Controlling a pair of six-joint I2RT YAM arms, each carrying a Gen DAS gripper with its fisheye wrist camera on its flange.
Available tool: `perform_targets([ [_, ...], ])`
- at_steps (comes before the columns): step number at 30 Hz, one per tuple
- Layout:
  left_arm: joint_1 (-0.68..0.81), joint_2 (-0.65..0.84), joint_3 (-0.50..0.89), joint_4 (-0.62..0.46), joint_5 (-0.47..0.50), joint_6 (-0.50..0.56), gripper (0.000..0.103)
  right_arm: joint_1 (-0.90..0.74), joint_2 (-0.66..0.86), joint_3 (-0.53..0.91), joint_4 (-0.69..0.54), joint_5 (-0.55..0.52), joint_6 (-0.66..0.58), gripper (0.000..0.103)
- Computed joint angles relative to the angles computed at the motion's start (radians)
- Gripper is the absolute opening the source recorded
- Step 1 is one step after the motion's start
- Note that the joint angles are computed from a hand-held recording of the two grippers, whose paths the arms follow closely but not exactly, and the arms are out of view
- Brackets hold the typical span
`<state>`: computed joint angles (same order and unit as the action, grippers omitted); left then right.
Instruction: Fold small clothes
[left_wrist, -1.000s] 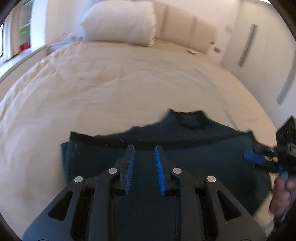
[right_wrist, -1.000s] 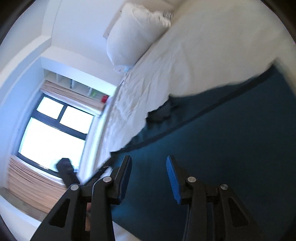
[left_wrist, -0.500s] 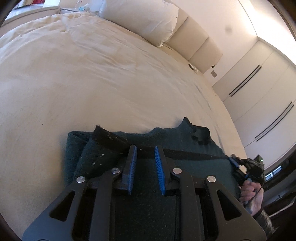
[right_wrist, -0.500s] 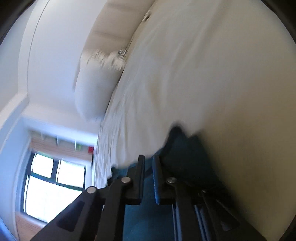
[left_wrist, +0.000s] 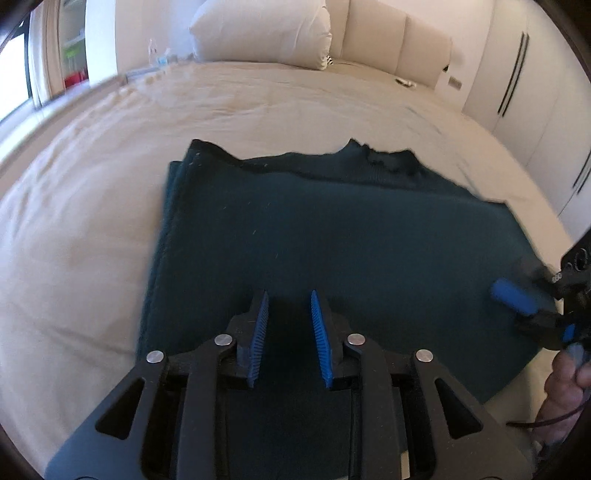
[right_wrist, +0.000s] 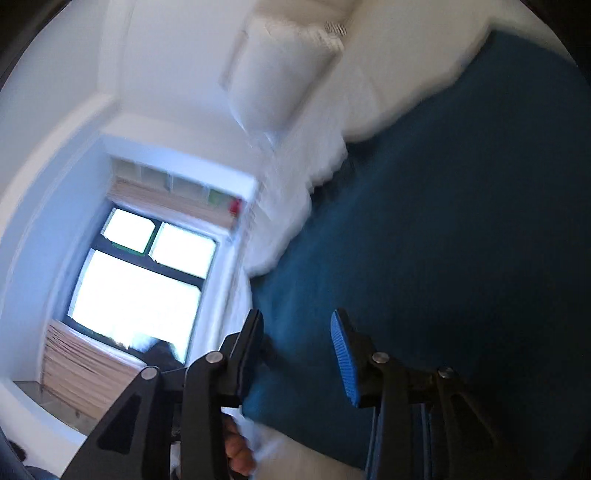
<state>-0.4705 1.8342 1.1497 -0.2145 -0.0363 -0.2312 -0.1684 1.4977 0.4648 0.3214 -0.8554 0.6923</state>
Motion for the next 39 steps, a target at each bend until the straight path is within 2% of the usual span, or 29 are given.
perform_targets([
  [1, -0.005, 0.002, -0.002, -0.001, -0.007, 0.005, 0.025, -0.015, -0.002, -0.012, 0.003, 0.008, -0.022, 0.031],
  [3, -0.001, -0.001, -0.021, 0.021, 0.002, 0.009, 0.026, -0.086, -0.030, -0.026, -0.037, 0.001, -0.052, 0.028],
  [5, 0.009, -0.009, -0.038, 0.032, 0.025, 0.004, 0.026, -0.216, -0.106, -0.044, -0.133, -0.006, -0.100, 0.028],
  [6, 0.011, -0.008, -0.039, 0.034, 0.030, 0.004, 0.026, -0.304, -0.155, -0.026, -0.231, -0.011, -0.148, 0.028],
  [8, 0.017, -0.005, -0.043, 0.044, 0.040, 0.007, 0.026, -0.449, -0.211, 0.007, -0.379, 0.023, -0.230, 0.029],
  [11, 0.028, -0.004, -0.043, 0.051, 0.056, 0.008, 0.026, -0.586, -0.312, 0.043, -0.542, 0.085, -0.264, 0.029],
  [13, 0.032, -0.005, -0.049, 0.057, 0.061, 0.006, 0.026, -0.614, -0.393, 0.049, -0.584, 0.089, -0.263, 0.040],
  [16, 0.029, -0.010, -0.051, 0.057, 0.057, 0.000, 0.026, -0.452, -0.486, 0.046, -0.578, 0.110, -0.193, 0.045],
  [18, 0.027, -0.010, -0.051, 0.058, 0.052, -0.002, 0.026, -0.241, -0.463, 0.055, -0.494, 0.169, -0.111, 0.047],
  [20, 0.027, -0.009, -0.049, 0.057, 0.055, -0.002, 0.026, -0.077, -0.384, 0.064, -0.385, 0.191, -0.045, 0.049],
  [22, 0.030, -0.006, -0.045, 0.054, 0.064, -0.004, 0.026, 0.054, -0.292, 0.105, -0.345, 0.231, -0.024, 0.051],
  [25, 0.032, -0.006, -0.046, 0.058, 0.067, 0.001, 0.026, 0.141, -0.167, 0.122, -0.311, 0.228, -0.040, 0.055],
  [26, 0.034, -0.005, -0.046, 0.059, 0.070, 0.004, 0.026, 0.165, -0.112, 0.134, -0.300, 0.261, -0.029, 0.055],
  [27, 0.037, -0.005, -0.047, 0.061, 0.075, 0.006, 0.026, 0.165, -0.058, 0.136, -0.272, 0.266, -0.022, 0.055],
  [29, 0.049, -0.010, -0.051, 0.060, 0.098, 0.007, 0.026, 0.107, -0.026, 0.101, -0.201, 0.222, -0.021, 0.045],
  [30, 0.062, -0.020, -0.058, 0.059, 0.122, 0.003, 0.027, 0.075, -0.033, 0.082, -0.192, 0.214, -0.019, 0.036],
  [31, 0.069, -0.030, -0.067, 0.061, 0.133, -0.002, 0.027, 0.029, -0.048, 0.057, -0.180, 0.195, -0.019, 0.034],
  [34, 0.124, -0.098, -0.127, 0.065, 0.177, -0.049, 0.027, -0.107, -0.143, 0.018, -0.234, 0.198, -0.046, 0.034],
  [36, 0.177, -0.139, -0.168, 0.066, 0.236, -0.084, 0.027, -0.248, -0.195, 0.037, -0.343, 0.178, -0.107, 0.034],
  [38, 0.214, -0.181, -0.204, 0.059, 0.256, -0.102, 0.027, -0.330, -0.247, 0.058, -0.422, 0.215, -0.129, 0.043],
  [39, 0.233, -0.213, -0.229, 0.050, 0.244, -0.110, 0.027, -0.355, -0.284, 0.061, -0.444, 0.241, -0.128, 0.052],
])
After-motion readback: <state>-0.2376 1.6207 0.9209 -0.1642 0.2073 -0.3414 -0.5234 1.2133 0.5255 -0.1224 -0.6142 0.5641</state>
